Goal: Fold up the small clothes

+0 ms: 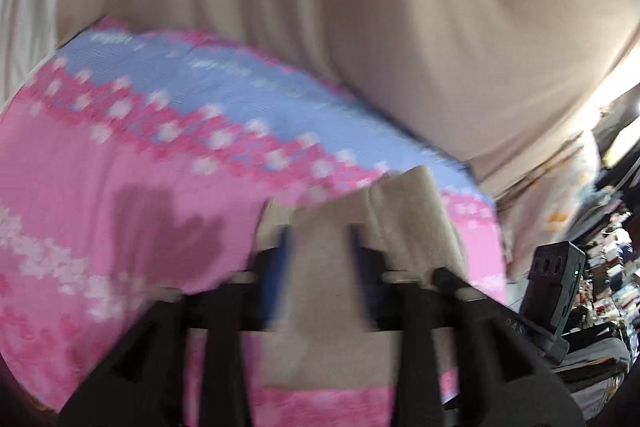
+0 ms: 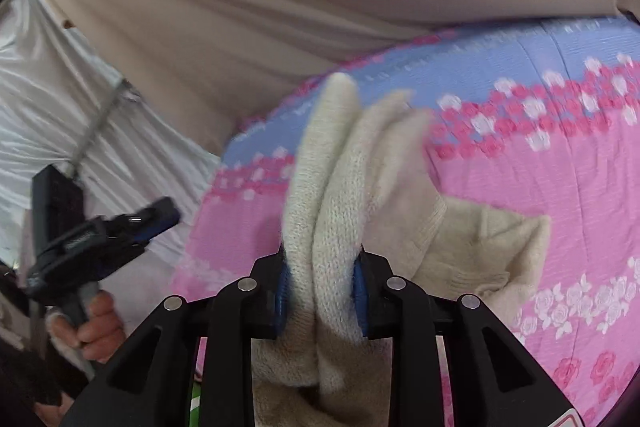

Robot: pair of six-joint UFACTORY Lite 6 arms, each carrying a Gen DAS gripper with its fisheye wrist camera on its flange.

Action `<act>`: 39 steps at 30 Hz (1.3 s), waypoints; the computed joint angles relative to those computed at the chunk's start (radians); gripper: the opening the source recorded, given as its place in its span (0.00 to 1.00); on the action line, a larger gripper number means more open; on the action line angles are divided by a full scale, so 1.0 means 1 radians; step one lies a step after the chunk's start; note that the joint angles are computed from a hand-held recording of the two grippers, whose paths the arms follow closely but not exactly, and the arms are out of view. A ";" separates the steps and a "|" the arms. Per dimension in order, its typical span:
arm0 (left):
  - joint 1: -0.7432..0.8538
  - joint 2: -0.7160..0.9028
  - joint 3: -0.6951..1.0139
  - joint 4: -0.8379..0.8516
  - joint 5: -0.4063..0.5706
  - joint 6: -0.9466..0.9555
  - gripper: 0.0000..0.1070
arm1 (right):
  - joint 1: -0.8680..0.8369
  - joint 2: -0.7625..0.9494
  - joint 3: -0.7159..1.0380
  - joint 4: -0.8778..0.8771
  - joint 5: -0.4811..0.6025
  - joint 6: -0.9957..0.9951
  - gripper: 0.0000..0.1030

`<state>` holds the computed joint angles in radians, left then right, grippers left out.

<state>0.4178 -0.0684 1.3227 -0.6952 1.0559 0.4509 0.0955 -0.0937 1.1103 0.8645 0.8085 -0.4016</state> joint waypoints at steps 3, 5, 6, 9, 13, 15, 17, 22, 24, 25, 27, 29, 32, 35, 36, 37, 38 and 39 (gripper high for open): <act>0.049 0.012 -0.140 0.000 -0.015 0.052 0.61 | -0.089 -0.068 -0.118 -0.049 -0.025 0.018 0.24; 0.041 0.026 -0.262 -0.005 -0.051 0.055 0.61 | -0.209 -0.115 -0.185 -0.071 0.002 -0.002 0.23; 0.031 0.031 -0.312 -0.022 -0.061 0.062 0.61 | -0.278 -0.116 -0.206 -0.074 0.016 -0.037 0.23; -0.061 0.024 -0.428 -0.071 -0.117 0.076 0.61 | -0.426 -0.020 -0.255 -0.081 0.052 -0.184 0.27; -0.218 0.043 -0.484 -0.095 -0.203 0.046 0.68 | -0.509 0.077 -0.326 -0.075 0.059 -0.284 0.38; -0.292 0.045 -0.491 -0.065 -0.270 -0.026 0.77 | -0.558 0.053 -0.341 -0.011 0.080 -0.333 0.42; -0.332 0.039 -0.507 -0.061 -0.327 -0.084 0.84 | -0.569 0.078 -0.311 0.023 0.089 -0.374 0.55; -0.380 0.159 -0.526 -0.208 -0.424 -0.075 0.89 | -0.487 0.291 -0.198 0.050 0.107 -0.416 0.68; -0.382 0.212 -0.540 -0.341 -0.435 0.015 0.89 | -0.463 0.371 -0.183 0.094 0.135 -0.427 0.62; -0.385 0.197 -0.552 -0.372 -0.449 0.040 0.86 | -0.468 0.399 -0.189 0.139 0.164 -0.455 0.54; -0.374 0.190 -0.541 -0.405 -0.402 0.097 0.57 | -0.459 0.357 -0.207 0.163 0.177 -0.455 0.35; -0.346 0.153 -0.509 -0.351 -0.349 0.062 0.37 | -0.440 0.281 -0.202 0.152 0.198 -0.424 0.31; -0.258 0.046 -0.450 -0.277 -0.232 0.036 0.34 | -0.391 0.135 -0.163 0.162 0.261 -0.343 0.31; -0.113 -0.006 -0.283 -0.203 -0.041 0.018 0.34 | -0.296 0.059 -0.057 0.211 0.278 -0.255 0.31; -0.040 -0.002 -0.189 -0.189 0.046 0.027 0.34 | -0.258 0.059 -0.009 0.233 0.269 -0.233 0.31; 0.014 0.021 -0.109 -0.181 0.103 0.044 0.35 | -0.201 0.065 0.049 0.249 0.251 -0.198 0.31; 0.075 0.045 -0.011 -0.169 0.165 0.055 0.36 | -0.144 0.086 0.107 0.260 0.227 -0.170 0.32; 0.099 0.065 0.046 -0.158 0.186 0.056 0.38 | -0.088 0.140 0.171 0.266 0.188 -0.147 0.36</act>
<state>0.5163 -0.0035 1.3685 -0.8530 1.2421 0.5068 0.0079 0.0464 1.2817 1.1306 0.9963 -0.5488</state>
